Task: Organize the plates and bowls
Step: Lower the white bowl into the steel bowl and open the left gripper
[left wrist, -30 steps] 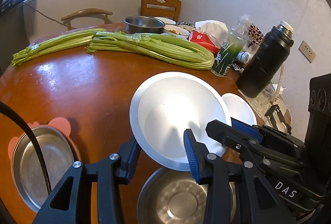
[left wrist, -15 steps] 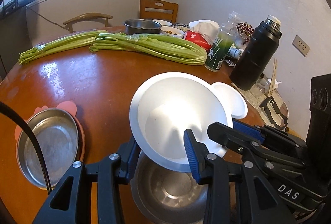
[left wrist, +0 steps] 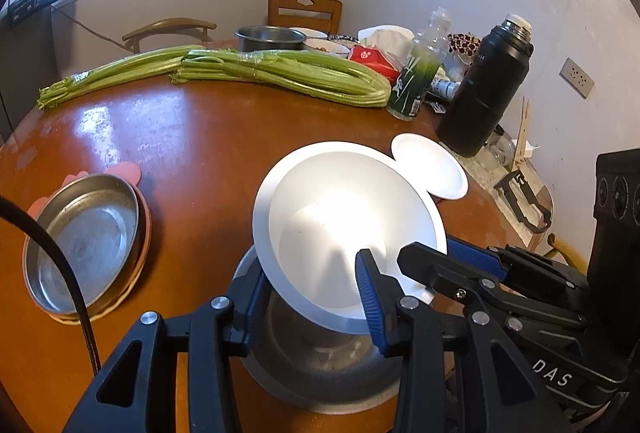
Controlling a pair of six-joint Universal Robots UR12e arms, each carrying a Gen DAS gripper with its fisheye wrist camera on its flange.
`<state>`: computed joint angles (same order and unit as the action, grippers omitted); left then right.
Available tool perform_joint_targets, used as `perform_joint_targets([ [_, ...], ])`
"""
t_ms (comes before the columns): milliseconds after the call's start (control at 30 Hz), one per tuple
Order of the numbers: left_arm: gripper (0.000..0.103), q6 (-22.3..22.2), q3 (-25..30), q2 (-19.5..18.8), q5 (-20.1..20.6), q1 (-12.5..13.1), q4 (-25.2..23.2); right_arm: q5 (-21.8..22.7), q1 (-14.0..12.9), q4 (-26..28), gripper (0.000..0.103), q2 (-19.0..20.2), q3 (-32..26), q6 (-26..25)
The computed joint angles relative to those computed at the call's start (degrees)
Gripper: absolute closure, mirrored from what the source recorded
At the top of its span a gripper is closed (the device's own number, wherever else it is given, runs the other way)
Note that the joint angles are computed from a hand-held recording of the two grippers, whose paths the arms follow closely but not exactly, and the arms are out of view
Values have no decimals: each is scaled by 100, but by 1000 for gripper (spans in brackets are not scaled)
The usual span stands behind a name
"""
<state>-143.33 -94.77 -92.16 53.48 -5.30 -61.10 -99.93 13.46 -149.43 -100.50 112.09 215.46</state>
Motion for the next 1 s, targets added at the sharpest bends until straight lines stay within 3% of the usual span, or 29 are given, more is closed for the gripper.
perform_joint_targets([
  [400,62,200,-179,96,201,28,-201,251,15,167,75,-67,129,145],
  [1000,61,131,-192,25,363,-32,-310,455,-41,290,74,-67,228,212],
])
